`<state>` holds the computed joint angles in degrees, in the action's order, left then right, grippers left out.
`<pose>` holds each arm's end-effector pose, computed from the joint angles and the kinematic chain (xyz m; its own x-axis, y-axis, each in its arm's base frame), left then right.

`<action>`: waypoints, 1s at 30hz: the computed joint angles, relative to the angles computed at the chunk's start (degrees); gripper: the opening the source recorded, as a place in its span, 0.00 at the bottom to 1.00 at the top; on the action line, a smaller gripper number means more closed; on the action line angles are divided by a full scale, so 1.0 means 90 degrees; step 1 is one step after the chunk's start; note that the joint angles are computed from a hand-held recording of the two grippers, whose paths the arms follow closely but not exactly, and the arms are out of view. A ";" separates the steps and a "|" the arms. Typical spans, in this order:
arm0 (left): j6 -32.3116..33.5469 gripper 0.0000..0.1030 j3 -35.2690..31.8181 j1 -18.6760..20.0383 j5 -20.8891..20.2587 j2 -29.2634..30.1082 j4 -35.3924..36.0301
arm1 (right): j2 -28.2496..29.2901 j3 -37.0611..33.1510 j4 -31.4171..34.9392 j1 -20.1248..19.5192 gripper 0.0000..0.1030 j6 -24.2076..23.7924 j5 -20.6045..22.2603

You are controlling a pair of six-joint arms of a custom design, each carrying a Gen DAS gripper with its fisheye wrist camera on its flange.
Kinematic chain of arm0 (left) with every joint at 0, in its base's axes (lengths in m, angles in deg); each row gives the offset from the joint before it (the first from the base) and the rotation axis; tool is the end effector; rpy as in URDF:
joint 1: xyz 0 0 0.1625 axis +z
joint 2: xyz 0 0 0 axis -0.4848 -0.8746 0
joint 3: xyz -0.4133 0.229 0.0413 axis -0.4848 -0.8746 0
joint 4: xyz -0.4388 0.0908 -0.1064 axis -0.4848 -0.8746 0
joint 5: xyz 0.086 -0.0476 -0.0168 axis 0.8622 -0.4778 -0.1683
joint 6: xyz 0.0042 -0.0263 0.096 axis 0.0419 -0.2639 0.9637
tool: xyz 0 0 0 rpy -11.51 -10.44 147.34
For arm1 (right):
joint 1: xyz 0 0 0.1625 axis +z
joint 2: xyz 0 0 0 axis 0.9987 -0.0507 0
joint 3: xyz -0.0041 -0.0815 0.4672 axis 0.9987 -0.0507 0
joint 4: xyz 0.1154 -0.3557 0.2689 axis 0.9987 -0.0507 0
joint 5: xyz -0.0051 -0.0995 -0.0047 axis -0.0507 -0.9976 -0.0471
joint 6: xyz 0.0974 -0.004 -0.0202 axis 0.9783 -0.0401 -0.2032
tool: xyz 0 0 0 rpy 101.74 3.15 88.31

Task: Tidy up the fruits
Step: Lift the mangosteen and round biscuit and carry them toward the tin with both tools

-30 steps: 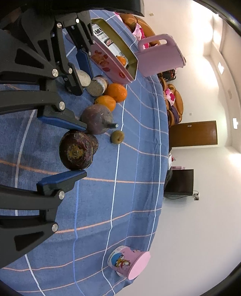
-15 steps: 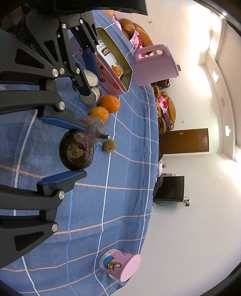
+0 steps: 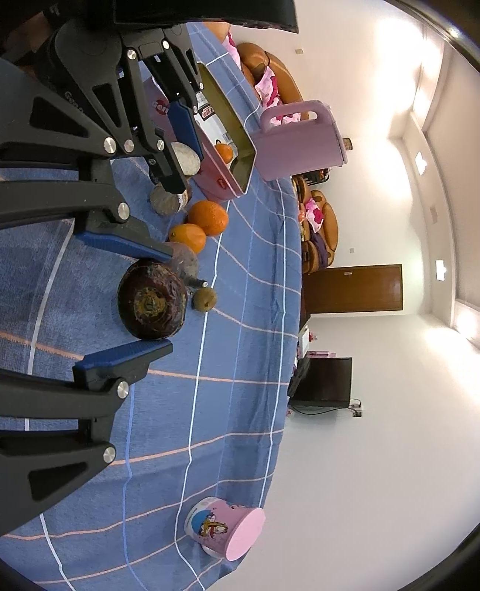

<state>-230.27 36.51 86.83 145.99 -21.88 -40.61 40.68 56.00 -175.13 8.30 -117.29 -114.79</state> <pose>-0.2726 -0.7535 0.0326 -0.4743 0.6557 -0.5875 0.8800 0.3735 -0.2935 0.1390 -0.6849 0.1623 -0.7016 0.2827 0.6541 -0.4878 0.4786 -0.7301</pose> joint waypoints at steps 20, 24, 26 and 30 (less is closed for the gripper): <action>0.0162 0.34 0.0565 -0.0001 0.0187 -0.0349 -0.0681 | 0.0049 0.0102 -0.0589 0.0034 0.44 -0.0394 0.0292; 0.0207 0.34 0.0679 0.0002 0.0226 -0.0415 -0.0820 | 0.0059 0.0113 -0.0680 0.0036 0.44 -0.0456 0.0338; 0.0226 0.34 0.0714 0.0001 0.0232 -0.0433 -0.0868 | 0.0062 0.0120 -0.0716 0.0032 0.44 -0.0479 0.0364; 0.0269 0.34 0.0832 -0.0008 0.0248 -0.0498 -0.1002 | 0.0069 0.0131 -0.0809 0.0034 0.44 -0.0534 0.0407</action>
<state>-227.84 43.99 86.76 148.22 -26.36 -49.63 41.31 57.18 -182.42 8.60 -122.10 -111.13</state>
